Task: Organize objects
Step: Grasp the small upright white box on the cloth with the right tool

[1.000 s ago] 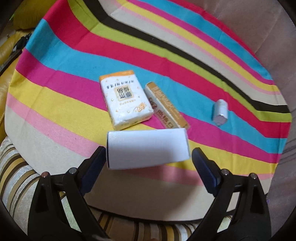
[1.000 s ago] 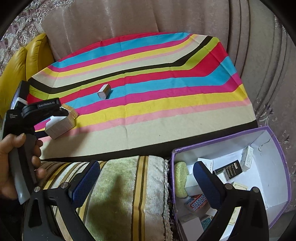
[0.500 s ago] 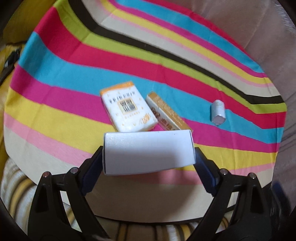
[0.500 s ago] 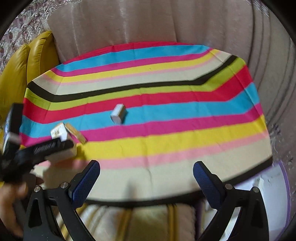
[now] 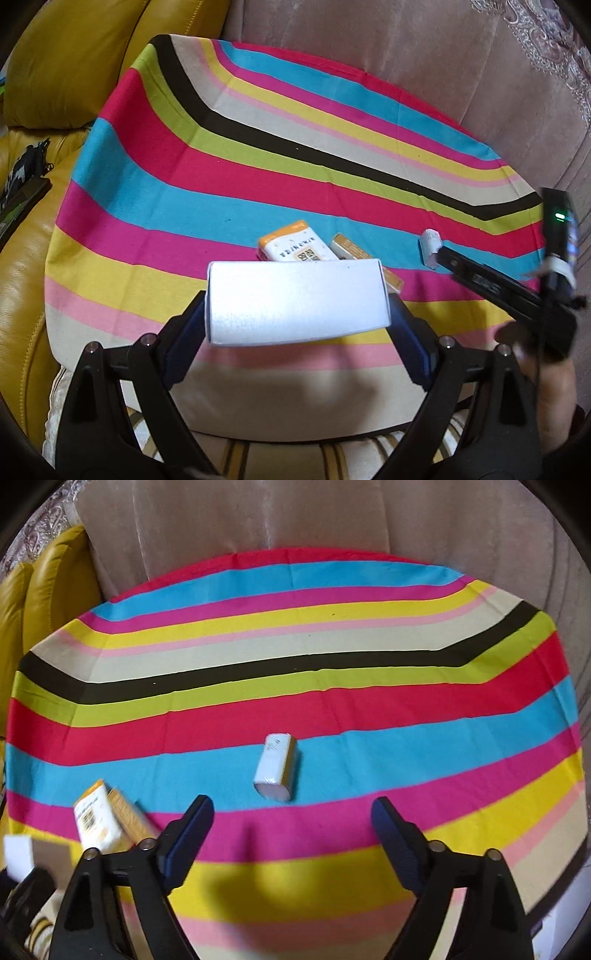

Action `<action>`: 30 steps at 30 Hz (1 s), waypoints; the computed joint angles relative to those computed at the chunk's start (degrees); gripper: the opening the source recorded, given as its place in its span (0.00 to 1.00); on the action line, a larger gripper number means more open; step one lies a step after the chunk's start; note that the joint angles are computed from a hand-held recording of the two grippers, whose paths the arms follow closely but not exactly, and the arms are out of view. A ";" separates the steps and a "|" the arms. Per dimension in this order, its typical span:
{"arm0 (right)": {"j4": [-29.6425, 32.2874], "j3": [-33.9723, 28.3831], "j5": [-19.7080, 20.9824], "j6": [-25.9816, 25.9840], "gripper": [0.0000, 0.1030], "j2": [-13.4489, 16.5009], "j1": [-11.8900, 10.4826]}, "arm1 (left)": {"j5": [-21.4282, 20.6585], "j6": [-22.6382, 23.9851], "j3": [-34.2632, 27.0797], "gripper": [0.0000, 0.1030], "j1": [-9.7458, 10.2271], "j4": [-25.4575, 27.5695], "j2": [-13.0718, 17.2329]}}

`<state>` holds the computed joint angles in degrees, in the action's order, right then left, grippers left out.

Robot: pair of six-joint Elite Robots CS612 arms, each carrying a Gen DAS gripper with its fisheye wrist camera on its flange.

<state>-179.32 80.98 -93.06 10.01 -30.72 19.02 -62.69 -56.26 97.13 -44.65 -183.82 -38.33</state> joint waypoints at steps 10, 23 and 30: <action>5.23 -6.26 -2.30 -0.67 0.51 3.67 0.49 | -1.26 0.99 -0.56 0.90 0.25 -0.73 0.79; 2.73 -3.25 -1.58 -2.95 0.27 2.21 0.60 | -0.25 1.42 -1.14 0.90 -0.24 1.66 0.90; -1.06 2.21 -1.79 -6.12 0.27 -0.87 1.78 | 1.84 2.11 -0.86 0.90 -1.07 3.43 0.23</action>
<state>-180.38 83.19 -94.86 3.89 -31.59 20.80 -60.85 -54.14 96.27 -45.72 -180.39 -38.09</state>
